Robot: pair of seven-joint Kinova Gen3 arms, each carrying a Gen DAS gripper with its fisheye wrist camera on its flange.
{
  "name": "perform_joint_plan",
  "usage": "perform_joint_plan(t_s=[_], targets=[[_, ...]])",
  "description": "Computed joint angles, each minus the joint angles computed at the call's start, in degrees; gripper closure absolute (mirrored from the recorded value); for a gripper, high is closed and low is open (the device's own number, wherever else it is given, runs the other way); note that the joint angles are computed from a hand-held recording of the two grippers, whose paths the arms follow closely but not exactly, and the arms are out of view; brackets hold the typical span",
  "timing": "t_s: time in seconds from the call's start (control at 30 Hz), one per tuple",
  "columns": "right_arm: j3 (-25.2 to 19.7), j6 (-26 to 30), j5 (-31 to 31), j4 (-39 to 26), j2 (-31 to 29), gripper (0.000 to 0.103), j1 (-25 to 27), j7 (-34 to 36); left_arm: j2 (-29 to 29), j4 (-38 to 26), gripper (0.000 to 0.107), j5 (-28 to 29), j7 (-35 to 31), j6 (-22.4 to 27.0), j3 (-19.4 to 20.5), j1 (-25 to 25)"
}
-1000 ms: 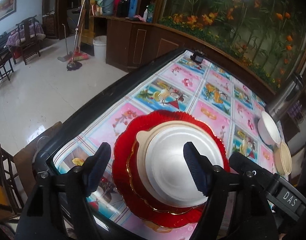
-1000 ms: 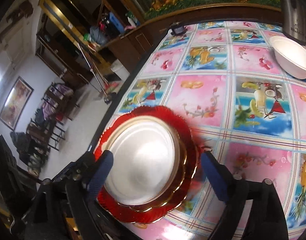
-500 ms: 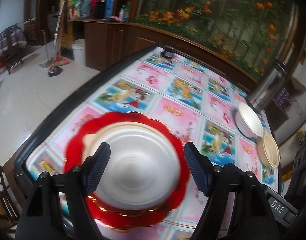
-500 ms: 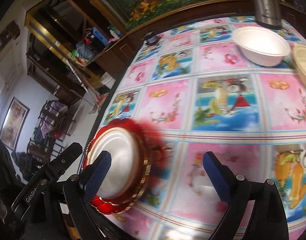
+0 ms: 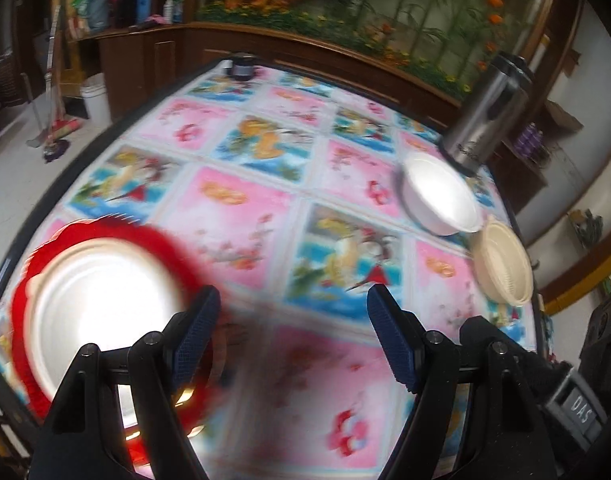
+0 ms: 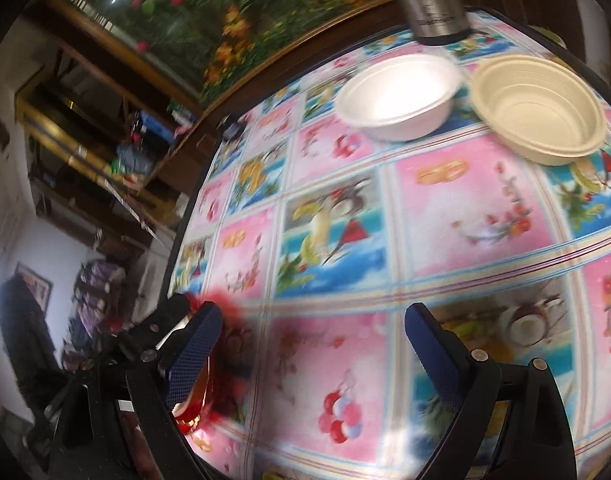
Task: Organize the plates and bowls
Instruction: 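Move both grippers to the second white plate beside the thermos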
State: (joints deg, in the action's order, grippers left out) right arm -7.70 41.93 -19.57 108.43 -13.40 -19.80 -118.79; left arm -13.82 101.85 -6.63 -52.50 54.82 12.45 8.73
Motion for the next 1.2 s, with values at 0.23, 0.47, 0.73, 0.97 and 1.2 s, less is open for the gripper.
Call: perform_joint_plan(t_s=[0.23,0.47,0.73,0.97,1.2], targets=[[10.46,-1.79,-14.17,1.92,0.45,0.008,1.15,10.60,8.92,-6.73,0.032,-3.23,3.95,-0.73,1.86,2.88],[15.96,2.68,-29.76,-0.48,6.54,0.008,5.60,23.57,18.66,-15.66,0.032,-4.21,4.28,1.60,-1.33,8.00],[17.18,10.98,-33.44,-11.85,13.29,0.008,12.34,31.84,26.20,-23.22,0.032,-3.15,4.42,3.09,-4.56,11.70],[13.88,17.10,-24.42,-26.16,22.56,0.013,17.08,30.77,31.16,-28.78,0.032,-3.22,4.59,4.59,-6.26,13.93],[10.12,23.00,-13.98,-37.25,30.44,0.025,18.24,28.38,34.98,-33.02,0.032,-3.21,4.72,6.73,-7.60,15.20]])
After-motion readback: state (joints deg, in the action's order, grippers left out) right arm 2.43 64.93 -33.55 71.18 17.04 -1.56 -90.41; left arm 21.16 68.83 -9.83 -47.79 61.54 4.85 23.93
